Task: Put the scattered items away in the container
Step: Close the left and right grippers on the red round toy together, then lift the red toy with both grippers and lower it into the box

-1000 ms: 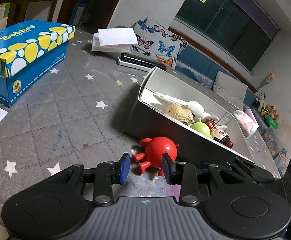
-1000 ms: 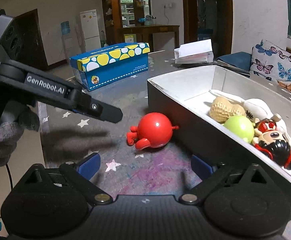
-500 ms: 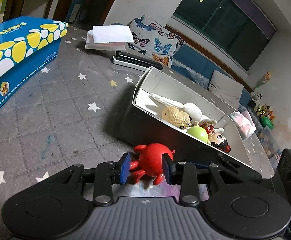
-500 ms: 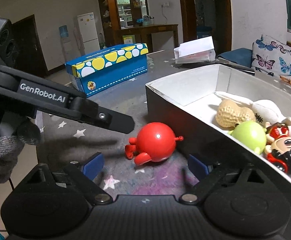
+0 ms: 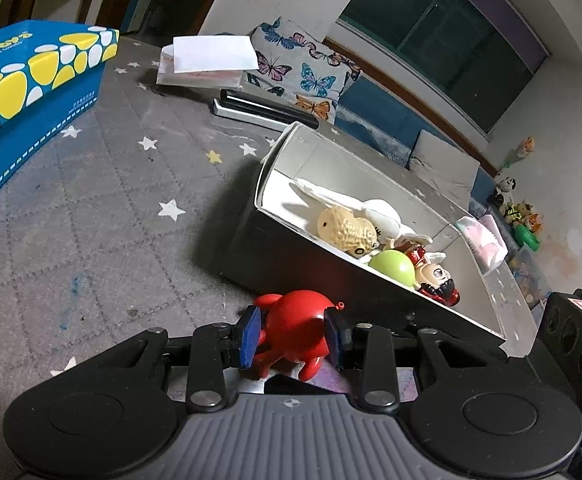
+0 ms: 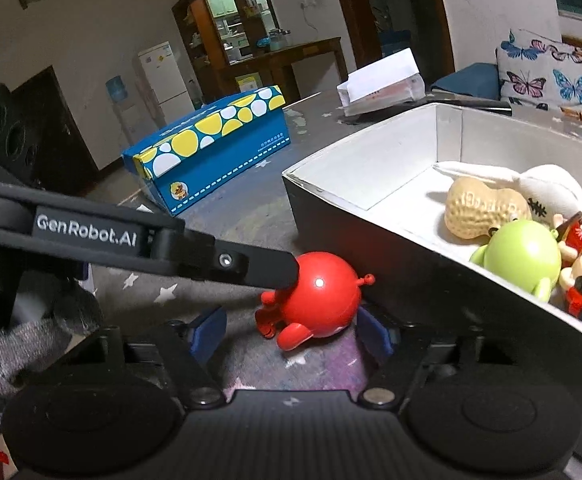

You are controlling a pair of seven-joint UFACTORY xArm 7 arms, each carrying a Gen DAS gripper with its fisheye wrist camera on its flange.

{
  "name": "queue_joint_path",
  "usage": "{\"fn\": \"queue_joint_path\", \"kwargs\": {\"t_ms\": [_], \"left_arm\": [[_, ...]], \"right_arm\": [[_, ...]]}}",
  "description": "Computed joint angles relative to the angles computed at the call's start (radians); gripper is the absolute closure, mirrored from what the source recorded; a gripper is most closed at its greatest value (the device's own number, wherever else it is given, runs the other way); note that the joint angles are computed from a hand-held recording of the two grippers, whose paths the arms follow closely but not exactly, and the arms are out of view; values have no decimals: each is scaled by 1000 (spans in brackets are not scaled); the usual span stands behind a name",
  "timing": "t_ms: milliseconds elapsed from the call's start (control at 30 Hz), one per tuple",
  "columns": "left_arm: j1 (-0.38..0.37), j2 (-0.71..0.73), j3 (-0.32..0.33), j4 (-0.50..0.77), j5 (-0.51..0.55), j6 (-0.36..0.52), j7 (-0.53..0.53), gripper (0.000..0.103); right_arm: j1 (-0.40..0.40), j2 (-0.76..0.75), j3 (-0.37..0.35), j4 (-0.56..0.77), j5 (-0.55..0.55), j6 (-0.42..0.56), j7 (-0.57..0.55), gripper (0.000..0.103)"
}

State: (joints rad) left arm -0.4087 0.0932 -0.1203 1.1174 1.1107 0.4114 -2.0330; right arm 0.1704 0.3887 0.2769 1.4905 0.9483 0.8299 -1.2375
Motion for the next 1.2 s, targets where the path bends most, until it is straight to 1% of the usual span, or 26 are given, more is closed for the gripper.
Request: {"fn": "queue_joint_path", "kwargs": {"t_ms": [133, 200, 467, 567, 700, 833, 1033, 1200], "left_arm": [[6, 3, 5, -4, 1, -23, -1, 65], [8, 3, 8, -6, 4, -33, -9, 65], [27, 5, 23, -25, 12, -123, -58, 65], [20, 5, 22, -22, 9, -107, -55, 65], [17, 2, 19, -25, 3, -99, -51, 66], [8, -4, 8, -21, -18, -61, -25, 67], [-3, -25, -9, -26, -10, -24, -42, 67], [-15, -43, -36, -5, 5, 29, -32, 67]], "right_arm": [[6, 12, 1, 11, 1, -7, 30, 35], [11, 19, 1, 17, -4, -17, 55, 40], [16, 43, 9, 38, -20, -50, 146, 53], [17, 46, 15, 38, -25, -63, 168, 55], [15, 40, 22, 30, -32, -73, 160, 55], [8, 31, 24, 23, -31, -63, 149, 55], [-3, -4, 22, -10, -1, -44, 103, 55], [-19, -60, 10, -47, 61, -15, 29, 55]]}}
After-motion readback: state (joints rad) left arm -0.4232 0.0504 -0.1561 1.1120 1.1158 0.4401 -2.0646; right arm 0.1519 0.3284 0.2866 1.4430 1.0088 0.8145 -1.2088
